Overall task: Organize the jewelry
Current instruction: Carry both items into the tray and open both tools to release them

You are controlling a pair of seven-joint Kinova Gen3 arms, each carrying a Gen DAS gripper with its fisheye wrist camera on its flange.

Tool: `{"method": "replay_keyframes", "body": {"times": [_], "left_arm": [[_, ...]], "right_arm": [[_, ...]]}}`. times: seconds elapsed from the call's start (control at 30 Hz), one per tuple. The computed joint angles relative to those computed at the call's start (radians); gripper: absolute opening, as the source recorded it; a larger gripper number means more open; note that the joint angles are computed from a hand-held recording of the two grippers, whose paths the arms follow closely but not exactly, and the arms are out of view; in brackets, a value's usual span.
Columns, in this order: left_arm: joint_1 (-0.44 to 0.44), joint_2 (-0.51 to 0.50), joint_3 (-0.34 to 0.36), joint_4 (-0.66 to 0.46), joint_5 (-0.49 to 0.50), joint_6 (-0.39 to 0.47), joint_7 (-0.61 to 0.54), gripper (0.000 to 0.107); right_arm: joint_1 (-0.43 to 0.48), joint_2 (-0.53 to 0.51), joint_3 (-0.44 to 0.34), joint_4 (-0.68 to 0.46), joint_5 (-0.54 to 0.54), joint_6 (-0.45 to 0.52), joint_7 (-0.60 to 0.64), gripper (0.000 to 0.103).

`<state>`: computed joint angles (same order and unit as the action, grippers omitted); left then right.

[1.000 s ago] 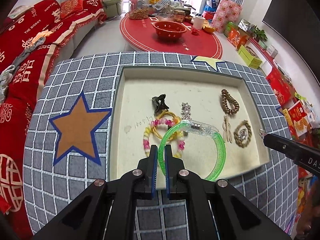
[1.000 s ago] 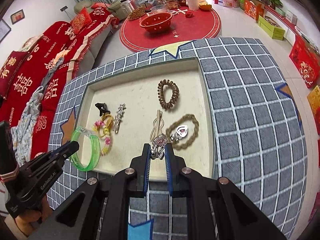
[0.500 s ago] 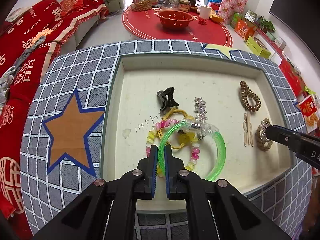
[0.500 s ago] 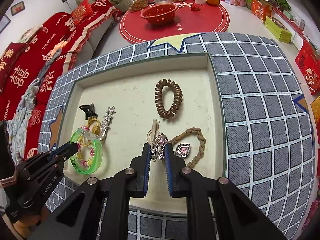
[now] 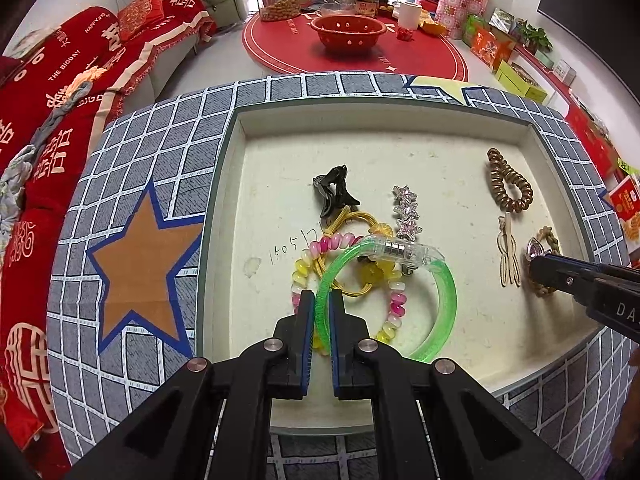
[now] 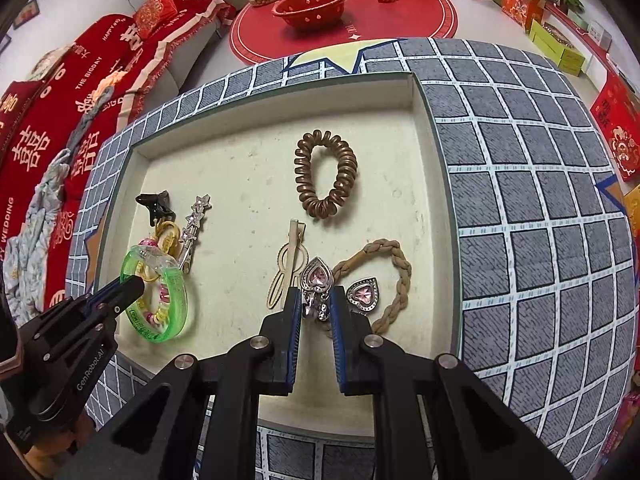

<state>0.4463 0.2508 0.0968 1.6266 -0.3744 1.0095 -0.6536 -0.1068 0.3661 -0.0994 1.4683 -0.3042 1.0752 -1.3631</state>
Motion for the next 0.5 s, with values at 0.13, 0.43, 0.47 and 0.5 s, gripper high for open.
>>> {"method": "replay_keyframes", "body": {"times": [0.13,0.43,0.47,0.5], "left_arm": [[0.009,0.001,0.0,-0.01,-0.015,0.022,0.009,0.02],[0.025,-0.021,0.007,-0.008,-0.046,0.043,0.039,0.02],[0.028,-0.024,0.008,-0.007,-0.053,0.046,0.045,0.029],[0.028,-0.03,0.009,-0.004,-0.059,0.039,0.045,0.043]], "right_arm": [[0.0,0.012,-0.002,-0.017,-0.007,0.02,-0.005,0.036],[0.04,-0.03,-0.009,0.011,-0.092,0.002,0.032,0.059],[0.046,-0.038,-0.008,0.016,-0.102,0.001,0.035,0.059],[0.046,-0.041,-0.007,0.015,-0.107,0.002,0.035,0.059]]}}
